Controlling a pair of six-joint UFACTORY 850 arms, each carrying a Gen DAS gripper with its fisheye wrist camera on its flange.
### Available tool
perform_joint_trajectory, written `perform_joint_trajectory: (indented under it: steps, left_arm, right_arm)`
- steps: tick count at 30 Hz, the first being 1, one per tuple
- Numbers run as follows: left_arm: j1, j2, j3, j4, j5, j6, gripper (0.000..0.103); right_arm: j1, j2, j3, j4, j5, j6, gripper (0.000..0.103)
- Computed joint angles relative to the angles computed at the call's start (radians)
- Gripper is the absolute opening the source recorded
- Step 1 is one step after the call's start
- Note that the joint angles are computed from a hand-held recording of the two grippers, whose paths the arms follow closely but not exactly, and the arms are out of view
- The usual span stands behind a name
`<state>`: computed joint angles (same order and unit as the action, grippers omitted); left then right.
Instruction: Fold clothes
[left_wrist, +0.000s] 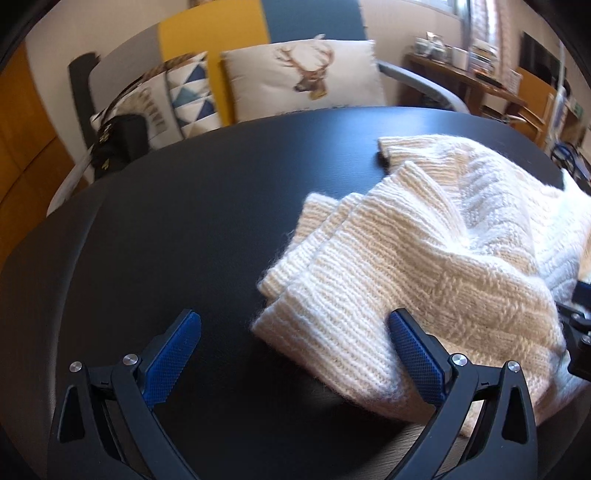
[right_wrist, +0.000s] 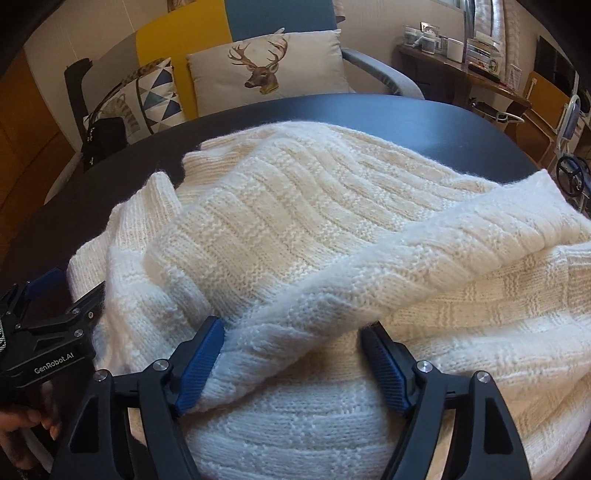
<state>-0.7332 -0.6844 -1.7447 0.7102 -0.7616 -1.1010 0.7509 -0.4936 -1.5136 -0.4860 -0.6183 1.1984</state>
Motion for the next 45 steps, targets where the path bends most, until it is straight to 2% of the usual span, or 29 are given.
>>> perform_joint_trajectory:
  steps: [3,6,16,21,28,29,32,36,38,40,42,45]
  left_arm:
    - [0.022,0.03,0.049,0.006,0.012,-0.018,0.103]
    - [0.042,0.054,0.083,0.005,0.017,-0.022,0.103]
    - [0.091,0.127,0.198,0.107,-0.022,-0.105,0.103]
    - [0.128,0.157,0.233,0.105,-0.062,-0.136,0.103]
    - [0.144,0.276,0.39,0.127,-0.049,-0.241,0.103]
    - [0.144,0.295,0.407,0.121,-0.049,-0.253,0.103]
    - [0.13,0.338,0.439,0.182,-0.075,-0.306,0.103]
    - [0.088,0.387,0.457,0.39,-0.136,-0.467,0.103]
    - [0.077,0.384,0.433,0.449,-0.113,-0.48,0.103]
    - [0.069,0.329,0.352,0.432,-0.09,-0.399,0.103]
    - [0.059,0.25,0.249,0.396,-0.073,-0.291,0.103]
    - [0.038,0.096,0.072,0.341,-0.058,-0.083,0.103]
  right_arm:
    - [0.016,-0.038,-0.052,0.004,-0.005,-0.007,0.081]
    - [0.034,-0.083,-0.123,0.0,-0.044,-0.024,0.082]
    - [0.062,-0.238,-0.36,0.099,-0.081,-0.188,0.084]
    - [0.079,-0.355,-0.548,0.174,-0.11,-0.325,0.084]
    - [0.102,-0.555,-0.876,0.233,-0.204,-0.481,0.088]
    - [0.103,-0.549,-0.867,0.251,-0.188,-0.503,0.088]
    - [0.106,-0.456,-0.706,0.299,-0.088,-0.564,0.088]
    - [0.125,-0.266,-0.364,0.29,0.14,-0.603,0.088]
    - [0.131,-0.178,-0.214,0.291,0.236,-0.641,0.088]
    - [0.133,-0.107,-0.098,0.329,0.302,-0.711,0.088]
    - [0.126,-0.052,-0.023,0.417,0.318,-0.803,0.087]
    - [0.108,0.04,0.087,0.461,0.337,-0.751,0.083]
